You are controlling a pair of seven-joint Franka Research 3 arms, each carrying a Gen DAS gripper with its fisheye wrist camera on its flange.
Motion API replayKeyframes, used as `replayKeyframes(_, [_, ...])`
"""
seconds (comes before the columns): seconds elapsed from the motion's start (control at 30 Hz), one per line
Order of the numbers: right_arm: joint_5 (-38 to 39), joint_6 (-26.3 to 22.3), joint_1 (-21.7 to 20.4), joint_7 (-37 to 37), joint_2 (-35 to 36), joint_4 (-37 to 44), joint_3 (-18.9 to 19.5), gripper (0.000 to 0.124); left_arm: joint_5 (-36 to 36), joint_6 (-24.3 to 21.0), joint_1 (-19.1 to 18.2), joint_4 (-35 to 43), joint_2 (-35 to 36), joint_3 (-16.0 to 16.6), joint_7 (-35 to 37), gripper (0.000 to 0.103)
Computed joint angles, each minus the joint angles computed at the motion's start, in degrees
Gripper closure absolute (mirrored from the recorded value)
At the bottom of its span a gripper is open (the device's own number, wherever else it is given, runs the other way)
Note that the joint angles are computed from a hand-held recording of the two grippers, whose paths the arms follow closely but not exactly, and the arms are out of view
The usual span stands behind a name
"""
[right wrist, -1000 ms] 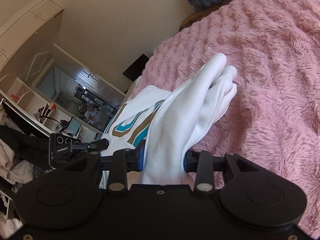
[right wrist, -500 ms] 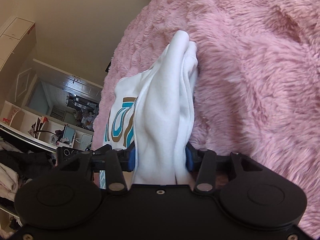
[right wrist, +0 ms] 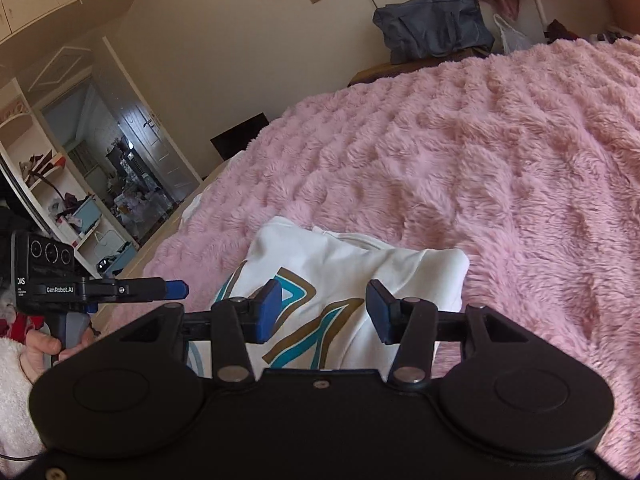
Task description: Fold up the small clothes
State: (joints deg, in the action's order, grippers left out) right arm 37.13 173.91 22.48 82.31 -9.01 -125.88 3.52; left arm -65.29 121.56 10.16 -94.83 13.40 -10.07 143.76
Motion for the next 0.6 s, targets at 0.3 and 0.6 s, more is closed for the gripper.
replayKeyframes(0.3, [-12.6,-1.9,-5.1,11.5,5.6,1.3,1.1,0.088,10.0,8.1,-1.6,5.2,8.5,-3.1,-7.5,0.058])
replayKeyframes(0.6, [-12.5,3.7,-3.0,10.8,0.7,-3.2,1.4,0.088,7.7,17.8,-2.1,-8.0,-4.8,-2.6,-1.6,0.057])
